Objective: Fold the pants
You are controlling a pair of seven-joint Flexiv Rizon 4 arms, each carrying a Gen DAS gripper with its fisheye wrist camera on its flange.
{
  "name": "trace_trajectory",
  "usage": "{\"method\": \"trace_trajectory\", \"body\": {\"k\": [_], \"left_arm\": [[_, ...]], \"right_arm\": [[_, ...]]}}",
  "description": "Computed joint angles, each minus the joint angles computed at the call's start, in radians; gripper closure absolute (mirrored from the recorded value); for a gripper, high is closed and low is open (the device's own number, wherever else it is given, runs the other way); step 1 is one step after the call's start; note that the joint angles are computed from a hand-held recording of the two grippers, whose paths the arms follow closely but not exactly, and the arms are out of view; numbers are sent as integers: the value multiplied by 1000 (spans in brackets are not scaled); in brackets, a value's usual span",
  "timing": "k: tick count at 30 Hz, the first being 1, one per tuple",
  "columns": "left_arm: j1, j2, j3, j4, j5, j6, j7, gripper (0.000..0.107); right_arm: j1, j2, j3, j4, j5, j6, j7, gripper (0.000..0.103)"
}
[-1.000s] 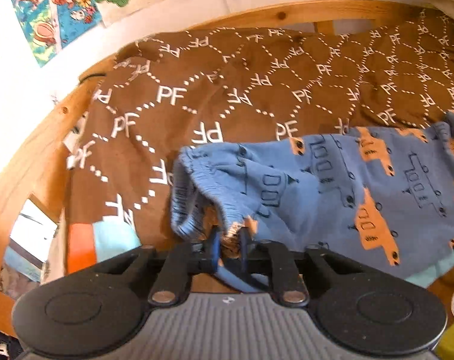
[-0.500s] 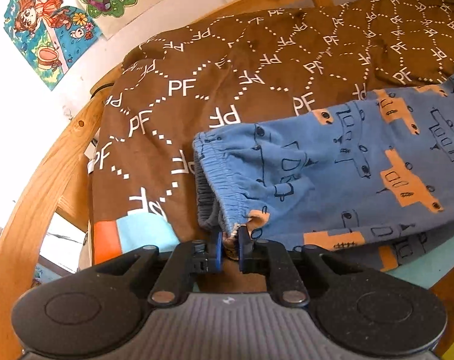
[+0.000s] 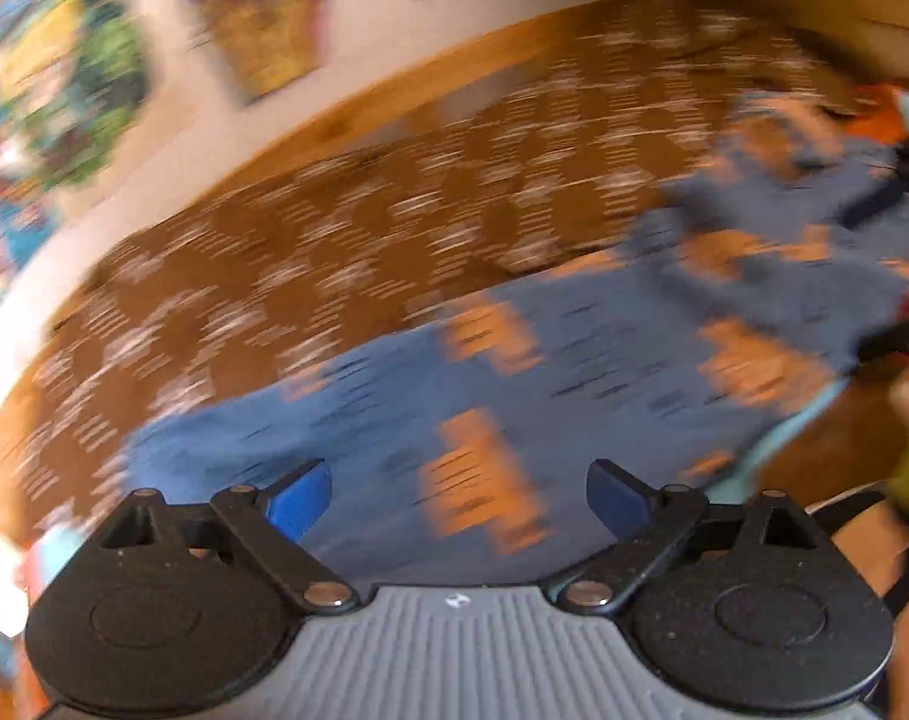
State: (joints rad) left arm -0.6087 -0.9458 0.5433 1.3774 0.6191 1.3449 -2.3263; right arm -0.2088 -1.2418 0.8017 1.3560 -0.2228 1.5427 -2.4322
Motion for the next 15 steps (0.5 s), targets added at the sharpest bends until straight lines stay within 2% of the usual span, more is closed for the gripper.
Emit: {"method": "trace_trajectory", "body": {"k": [2, 4, 7, 9, 12, 14, 15], "left_arm": [[26, -51, -43, -83, 0, 42, 53, 5], [55, -102, -92, -161, -15, 87, 138, 4], [104, -173, -189, -278, -46, 100, 322, 4], [131, -213, -253, -341, -65, 96, 451, 6], [151, -264, -314, -413, -86, 86, 616, 21], [159, -289, -342, -445, -106, 68, 701, 41], [164, -298, -355, -456, -121, 61, 735, 46]], "right_arm": [[4, 12, -37, -3, 34, 39, 54, 2], [2, 21, -72, -13, 55, 56, 125, 1], [-14, 14, -98, -46, 63, 51, 217, 1], [-33, -8, -80, -90, 59, 18, 254, 1], [-70, -55, -4, -174, 81, -68, 254, 5], [-76, -85, 38, -244, 111, -136, 251, 13], [-73, -98, 50, -280, 122, -161, 246, 15]]}}
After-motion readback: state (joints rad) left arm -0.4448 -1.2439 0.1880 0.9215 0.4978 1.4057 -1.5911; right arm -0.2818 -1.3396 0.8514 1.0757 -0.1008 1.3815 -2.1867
